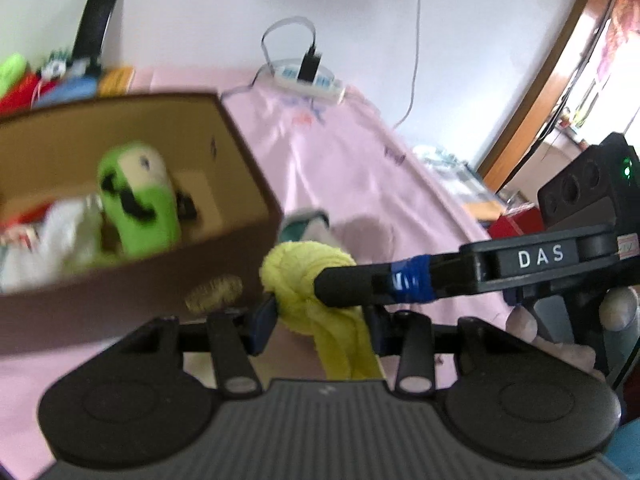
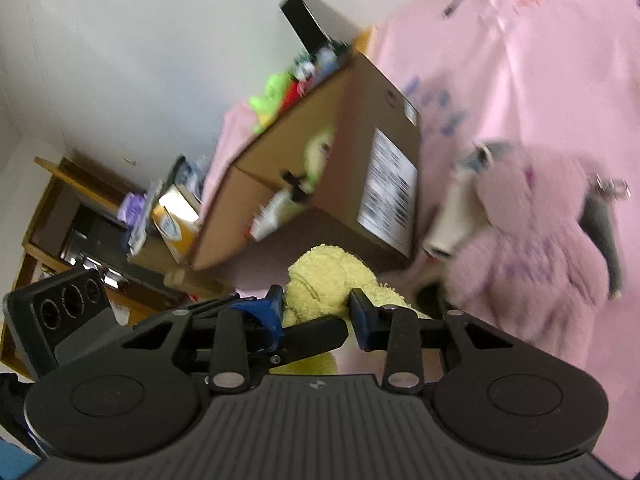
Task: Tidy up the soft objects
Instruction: 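Carry the yellow cloth into the box and open the right gripper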
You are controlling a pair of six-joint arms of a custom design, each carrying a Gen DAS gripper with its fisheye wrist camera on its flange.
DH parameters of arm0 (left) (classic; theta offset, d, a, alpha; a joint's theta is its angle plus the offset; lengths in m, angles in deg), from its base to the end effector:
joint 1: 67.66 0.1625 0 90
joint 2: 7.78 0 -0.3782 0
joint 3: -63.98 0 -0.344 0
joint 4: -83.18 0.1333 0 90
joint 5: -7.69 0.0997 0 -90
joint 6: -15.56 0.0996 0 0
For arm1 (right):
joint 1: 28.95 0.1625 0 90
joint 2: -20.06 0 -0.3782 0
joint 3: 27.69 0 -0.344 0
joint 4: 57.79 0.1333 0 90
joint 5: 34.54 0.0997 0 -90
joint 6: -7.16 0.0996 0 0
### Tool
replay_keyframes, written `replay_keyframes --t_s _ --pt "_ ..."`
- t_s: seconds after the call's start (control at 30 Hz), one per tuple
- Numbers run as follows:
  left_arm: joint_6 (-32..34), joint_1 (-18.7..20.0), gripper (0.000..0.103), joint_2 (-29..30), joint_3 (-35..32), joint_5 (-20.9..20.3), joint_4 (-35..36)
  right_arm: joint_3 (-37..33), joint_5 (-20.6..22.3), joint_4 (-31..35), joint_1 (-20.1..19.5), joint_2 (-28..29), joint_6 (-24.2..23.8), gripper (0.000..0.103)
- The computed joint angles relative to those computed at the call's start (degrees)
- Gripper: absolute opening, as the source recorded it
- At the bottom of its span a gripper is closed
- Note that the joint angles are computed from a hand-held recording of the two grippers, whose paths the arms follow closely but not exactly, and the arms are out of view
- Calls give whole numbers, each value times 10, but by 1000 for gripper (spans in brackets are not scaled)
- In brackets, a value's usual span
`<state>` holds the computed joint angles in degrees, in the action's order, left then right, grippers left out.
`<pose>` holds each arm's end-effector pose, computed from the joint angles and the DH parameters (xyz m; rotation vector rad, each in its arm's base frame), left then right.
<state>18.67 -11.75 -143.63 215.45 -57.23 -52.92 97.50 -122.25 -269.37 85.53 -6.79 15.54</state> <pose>0.0380 -0.2571 0.3061 0.7143 2.6414 -0.8793 0.2983 -0.3239 -0.0592 -0.4232 2.9059 -0.5626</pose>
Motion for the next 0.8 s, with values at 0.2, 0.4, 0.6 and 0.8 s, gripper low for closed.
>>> replay_keyframes --t_s 0.2,0.4,0.6,0.8 --pt "59 24 41 -8 -40 -40 -28 -47 -3 -30 39 11 -7 18" --pt "135 94 41 63 -79 -86 -102 -114 -22 -38 60 48 -10 18" --pt "178 193 41 175 -126 -155 -157 -179 -84 -29 75 92 -10 18" --pt "189 231 41 237 -144 -167 -169 -206 -159 -18 90 117 -8 19"
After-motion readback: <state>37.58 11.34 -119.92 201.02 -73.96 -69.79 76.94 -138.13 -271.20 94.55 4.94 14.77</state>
